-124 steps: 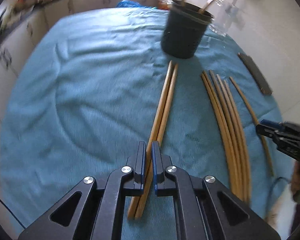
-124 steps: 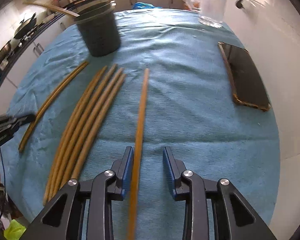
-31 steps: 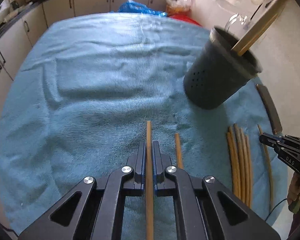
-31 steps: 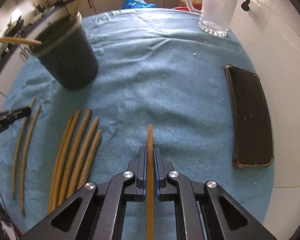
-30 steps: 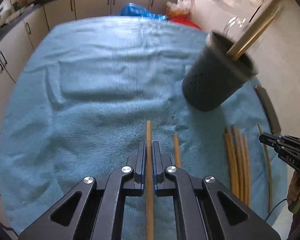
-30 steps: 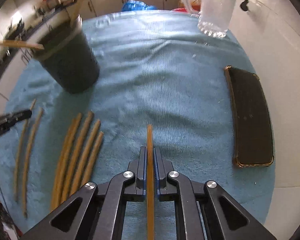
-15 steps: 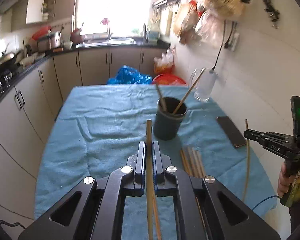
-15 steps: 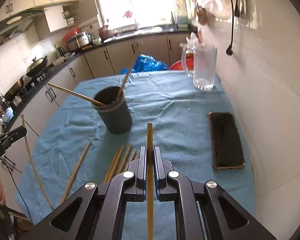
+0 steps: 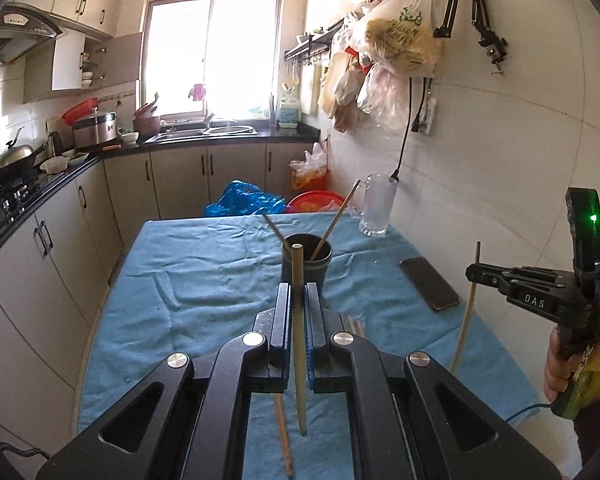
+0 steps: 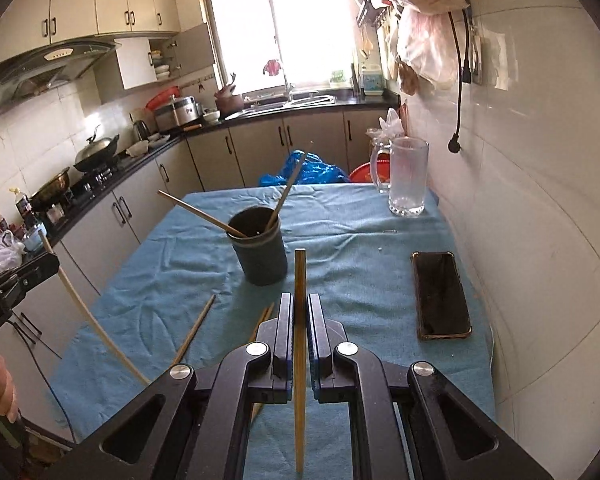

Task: Organize utensils
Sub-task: 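Lift both held chopsticks upright and carry them over the black holder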

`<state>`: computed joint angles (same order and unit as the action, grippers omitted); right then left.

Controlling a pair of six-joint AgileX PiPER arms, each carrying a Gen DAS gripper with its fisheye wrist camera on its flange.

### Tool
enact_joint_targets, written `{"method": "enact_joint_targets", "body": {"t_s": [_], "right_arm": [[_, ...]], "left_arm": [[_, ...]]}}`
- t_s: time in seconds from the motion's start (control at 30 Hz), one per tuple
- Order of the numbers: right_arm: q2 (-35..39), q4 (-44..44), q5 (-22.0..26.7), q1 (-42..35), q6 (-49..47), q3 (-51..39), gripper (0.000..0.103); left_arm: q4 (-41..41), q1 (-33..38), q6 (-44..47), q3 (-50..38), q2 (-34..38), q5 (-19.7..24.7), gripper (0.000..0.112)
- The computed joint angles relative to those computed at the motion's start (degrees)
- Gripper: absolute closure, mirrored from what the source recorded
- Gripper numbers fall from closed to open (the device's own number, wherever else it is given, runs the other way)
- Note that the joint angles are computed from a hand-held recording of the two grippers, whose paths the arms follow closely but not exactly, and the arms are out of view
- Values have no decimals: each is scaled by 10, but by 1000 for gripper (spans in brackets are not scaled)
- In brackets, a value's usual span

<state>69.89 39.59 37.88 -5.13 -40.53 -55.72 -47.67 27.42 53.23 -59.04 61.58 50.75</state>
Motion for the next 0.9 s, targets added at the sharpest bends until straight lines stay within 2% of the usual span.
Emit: {"method": "enact_joint_targets", "body": {"t_s": [0.27,0.47,0.73,0.9], "right_arm": [[18,19,10,-4,5,-41,96],[60,30,18,4,28,-116,96],[166,10,34,40,115,-288,96],[238,-9,19,69,175,-395,96]], "left_arm": [[11,-48,-50,-59,40,-19,107],[57,-110,-123,-141,94,-59,107],[148,-181,-262,-324,221,-88,107],[193,-200,-339,-455,312,-76,107]]}}
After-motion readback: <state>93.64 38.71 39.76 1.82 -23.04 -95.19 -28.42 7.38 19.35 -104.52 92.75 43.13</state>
